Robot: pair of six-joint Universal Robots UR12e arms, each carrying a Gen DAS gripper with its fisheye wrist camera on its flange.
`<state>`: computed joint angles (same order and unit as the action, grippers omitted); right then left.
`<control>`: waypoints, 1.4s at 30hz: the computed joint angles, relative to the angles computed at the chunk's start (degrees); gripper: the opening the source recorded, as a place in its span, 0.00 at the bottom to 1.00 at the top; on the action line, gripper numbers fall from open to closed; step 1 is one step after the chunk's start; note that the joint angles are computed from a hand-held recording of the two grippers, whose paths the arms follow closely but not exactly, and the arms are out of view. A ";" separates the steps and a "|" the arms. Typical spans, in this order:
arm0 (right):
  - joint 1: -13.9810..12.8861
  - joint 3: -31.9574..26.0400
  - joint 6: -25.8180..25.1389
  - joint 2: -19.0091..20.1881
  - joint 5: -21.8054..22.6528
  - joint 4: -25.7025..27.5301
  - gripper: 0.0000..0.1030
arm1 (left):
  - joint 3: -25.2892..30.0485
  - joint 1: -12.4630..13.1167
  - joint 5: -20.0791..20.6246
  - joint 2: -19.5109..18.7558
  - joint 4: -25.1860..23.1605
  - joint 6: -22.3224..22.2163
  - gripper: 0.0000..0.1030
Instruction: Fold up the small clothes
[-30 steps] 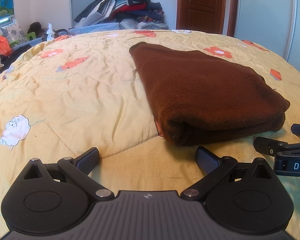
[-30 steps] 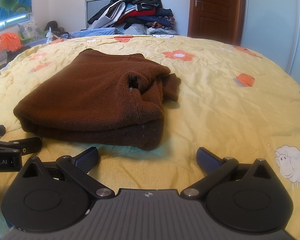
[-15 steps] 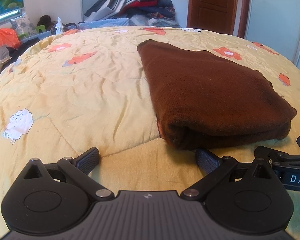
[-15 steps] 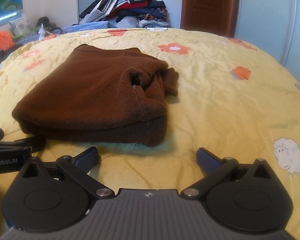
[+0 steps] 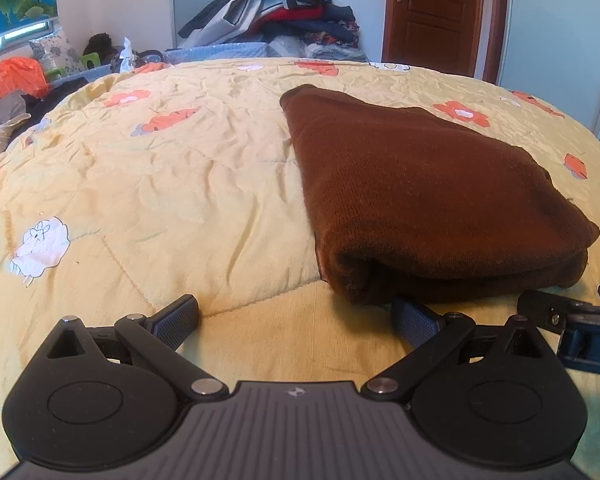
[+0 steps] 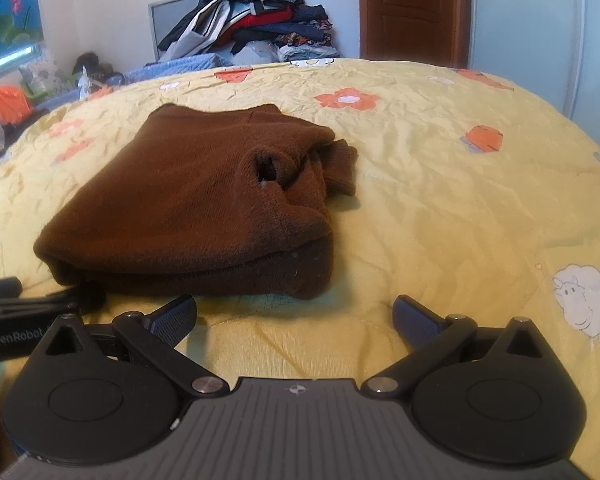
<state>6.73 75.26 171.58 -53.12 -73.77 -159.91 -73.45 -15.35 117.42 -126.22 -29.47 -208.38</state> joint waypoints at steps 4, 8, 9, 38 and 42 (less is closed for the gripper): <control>0.47 -0.21 -1.33 0.03 -1.77 0.59 1.00 | 0.01 0.04 -0.20 0.09 -0.17 0.12 1.00; 1.26 0.13 -3.05 0.11 -4.56 -0.50 1.00 | 0.07 0.08 -0.33 0.11 -0.16 0.18 1.00; 1.22 0.16 -2.98 0.11 -4.44 -0.58 1.00 | 0.06 0.08 -0.38 0.12 -0.13 0.22 1.00; 1.10 -0.63 -3.46 -1.04 -5.41 4.24 1.00 | 1.61 -0.14 -0.57 1.51 -8.19 -1.88 1.00; 0.67 0.62 -2.23 -2.61 -5.41 1.09 1.00 | 1.54 -0.93 1.39 2.54 -7.12 -1.80 1.00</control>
